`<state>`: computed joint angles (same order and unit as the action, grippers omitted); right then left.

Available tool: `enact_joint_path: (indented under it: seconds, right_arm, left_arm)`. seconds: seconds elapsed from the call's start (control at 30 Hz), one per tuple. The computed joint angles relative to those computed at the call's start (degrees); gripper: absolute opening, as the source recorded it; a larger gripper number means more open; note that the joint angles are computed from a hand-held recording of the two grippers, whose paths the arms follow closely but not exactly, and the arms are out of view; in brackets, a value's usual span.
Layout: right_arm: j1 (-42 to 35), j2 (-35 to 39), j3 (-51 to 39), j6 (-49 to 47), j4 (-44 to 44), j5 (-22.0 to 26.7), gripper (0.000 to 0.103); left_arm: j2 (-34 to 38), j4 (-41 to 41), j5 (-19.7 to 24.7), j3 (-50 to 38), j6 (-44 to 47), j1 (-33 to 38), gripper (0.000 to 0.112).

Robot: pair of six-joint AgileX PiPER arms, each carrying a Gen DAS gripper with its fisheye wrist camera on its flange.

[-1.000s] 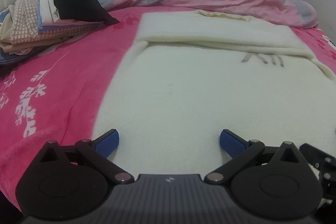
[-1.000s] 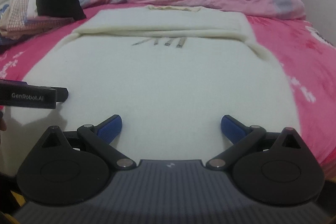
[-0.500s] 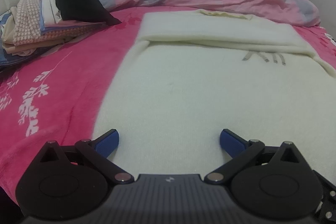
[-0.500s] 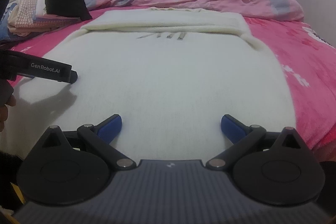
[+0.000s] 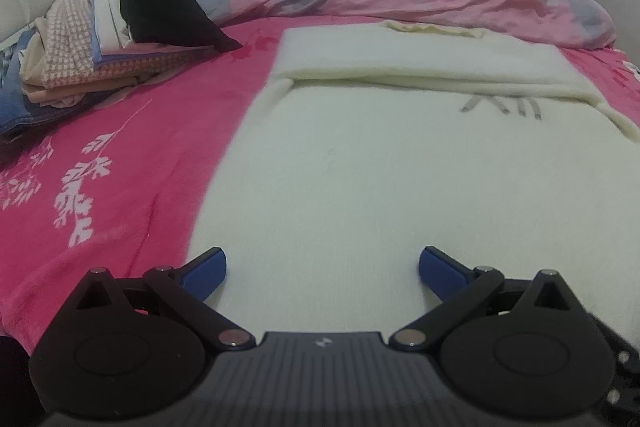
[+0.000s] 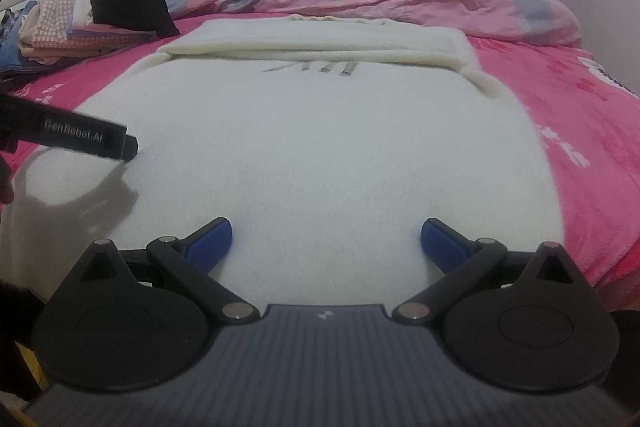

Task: Fold clothes

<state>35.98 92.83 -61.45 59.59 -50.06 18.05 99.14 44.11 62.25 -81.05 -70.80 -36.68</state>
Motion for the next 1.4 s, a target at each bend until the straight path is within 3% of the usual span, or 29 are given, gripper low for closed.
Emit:
enact_joint_path:
  seconds: [0.23,0.43,0.63,0.87,1.0,1.1,1.17,1.3,1.4]
  right_arm:
    - [1.34,-1.43,1.29,-0.79,0.42,1.99,0.102]
    - [2.21,-4.57,4.06,-5.58,6.17,4.38,0.096]
    - [4.52,-7.15,4.58,-4.84,5.07,7.14,0.072]
    - [6.79,-6.11,3.24,-7.05,2.80,5.17,0.045]
    - [7.27,-5.18,4.20,-6.37,2.00,4.61,0.035]
    - [6.95,-6.02,4.69,-13.39,9.66,5.11,0.022]
    - [6.79,-6.96,4.96,-18.16,14.80,5.50,0.007]
    - [6.87,-9.54,5.47,-26.26,23.70,6.48,0.004]
    - [8.54,-10.97,4.89,-23.80,20.09,6.58,0.004]
  left_arm:
    - [-0.06,0.69,-0.12,0.66,-1.71,-0.58,0.103]
    - [-0.20,0.51,-0.49,0.92,-1.70,-0.30,0.103]
    - [-0.38,0.16,-0.66,1.01,-1.48,-0.05,0.103]
    - [-0.58,-0.11,-0.93,1.21,-1.24,0.14,0.103]
    - [-0.65,-0.02,-1.20,1.43,-1.00,0.23,0.103]
    - [-0.48,0.14,-0.98,1.29,-1.08,0.04,0.103]
    - [-0.47,0.34,-0.97,1.38,-1.28,-0.08,0.103]
    - [-0.88,0.89,-1.72,2.33,-1.76,-0.10,0.103]
    - [-1.07,0.98,-2.00,2.66,-1.87,-0.03,0.103]
